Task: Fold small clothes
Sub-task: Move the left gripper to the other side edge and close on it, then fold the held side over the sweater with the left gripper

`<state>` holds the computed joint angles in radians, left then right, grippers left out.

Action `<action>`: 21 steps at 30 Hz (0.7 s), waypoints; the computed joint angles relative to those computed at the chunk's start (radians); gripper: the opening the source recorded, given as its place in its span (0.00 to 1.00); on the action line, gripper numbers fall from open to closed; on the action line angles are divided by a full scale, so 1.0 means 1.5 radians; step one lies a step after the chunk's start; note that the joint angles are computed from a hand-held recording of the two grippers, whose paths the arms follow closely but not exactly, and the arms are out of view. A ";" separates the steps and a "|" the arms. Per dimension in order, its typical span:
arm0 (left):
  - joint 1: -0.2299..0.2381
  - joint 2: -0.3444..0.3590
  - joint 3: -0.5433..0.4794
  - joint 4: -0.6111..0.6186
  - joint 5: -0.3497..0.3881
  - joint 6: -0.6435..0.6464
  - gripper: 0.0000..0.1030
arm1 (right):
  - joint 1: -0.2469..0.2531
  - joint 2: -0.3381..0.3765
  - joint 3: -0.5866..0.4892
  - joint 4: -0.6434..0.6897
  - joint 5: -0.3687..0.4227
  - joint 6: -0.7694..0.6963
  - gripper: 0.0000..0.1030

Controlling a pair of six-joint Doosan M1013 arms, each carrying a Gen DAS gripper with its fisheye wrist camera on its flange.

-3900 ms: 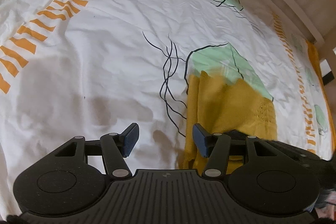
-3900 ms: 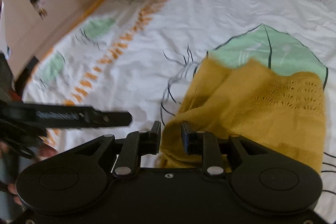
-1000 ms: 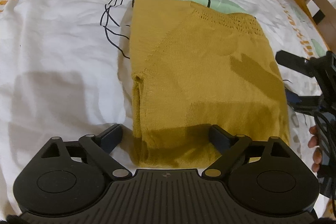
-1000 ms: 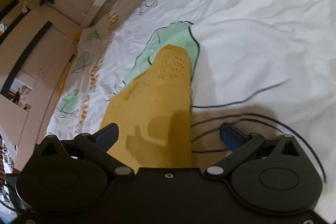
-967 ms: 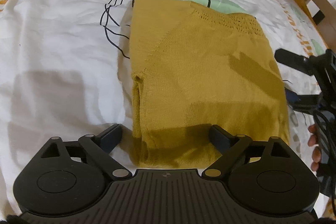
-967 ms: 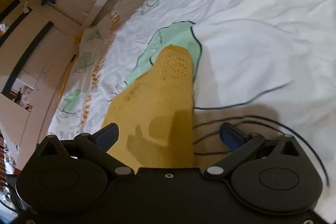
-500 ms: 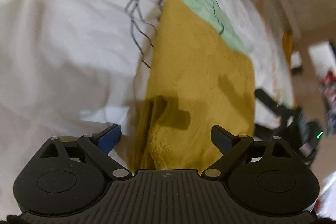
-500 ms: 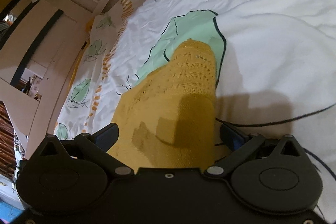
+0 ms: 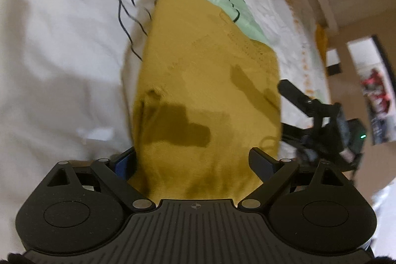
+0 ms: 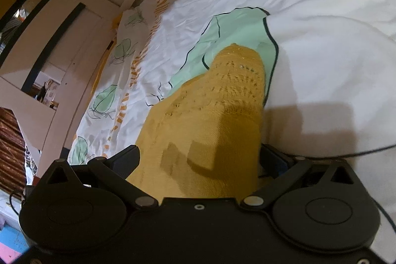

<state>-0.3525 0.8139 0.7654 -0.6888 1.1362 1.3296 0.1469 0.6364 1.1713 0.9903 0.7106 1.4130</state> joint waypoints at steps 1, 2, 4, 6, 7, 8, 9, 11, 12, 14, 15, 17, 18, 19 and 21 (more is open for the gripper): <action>0.000 0.001 0.001 -0.003 -0.003 -0.002 0.90 | -0.001 0.003 -0.003 0.006 0.005 -0.008 1.00; 0.000 0.000 0.002 -0.004 -0.002 0.001 0.90 | -0.002 0.005 -0.006 0.010 0.010 -0.014 1.00; 0.000 0.003 -0.001 -0.014 -0.004 0.004 0.90 | -0.004 0.010 -0.012 0.023 0.018 -0.027 1.00; 0.000 0.005 0.001 -0.026 -0.010 0.003 0.90 | -0.005 0.015 -0.018 0.034 0.025 -0.035 1.00; 0.001 0.004 0.003 -0.032 -0.012 0.005 0.90 | -0.007 0.018 -0.021 0.043 0.028 -0.039 1.00; 0.002 0.004 0.005 -0.039 -0.016 0.007 0.90 | -0.008 0.020 -0.023 0.051 0.031 -0.042 1.00; 0.002 0.004 0.009 -0.049 -0.022 0.009 0.90 | -0.010 0.022 -0.023 0.060 0.035 -0.047 1.00; 0.004 0.004 0.014 -0.068 -0.030 0.011 0.90 | -0.012 0.027 -0.030 0.073 0.041 -0.045 1.00; 0.004 0.004 0.016 -0.073 -0.033 0.010 0.90 | -0.013 0.029 -0.032 0.078 0.043 -0.043 1.00; 0.005 0.002 0.020 -0.082 -0.037 0.013 0.90 | -0.014 0.034 -0.040 0.081 0.051 -0.039 1.00; 0.005 0.002 0.021 -0.086 -0.038 0.014 0.90 | -0.015 0.035 -0.042 0.081 0.055 -0.038 1.00; 0.004 0.002 0.020 -0.083 -0.039 0.008 0.80 | -0.015 0.036 -0.045 0.081 0.063 -0.050 1.00; 0.004 0.001 0.021 -0.082 -0.038 0.005 0.75 | -0.016 0.035 -0.044 0.080 0.065 -0.057 0.99; 0.004 0.001 0.020 -0.082 -0.035 0.002 0.62 | -0.015 0.033 -0.043 0.066 0.063 -0.055 0.90; 0.005 0.005 0.017 -0.090 -0.028 -0.011 0.33 | -0.012 0.028 -0.045 0.010 0.061 -0.025 0.65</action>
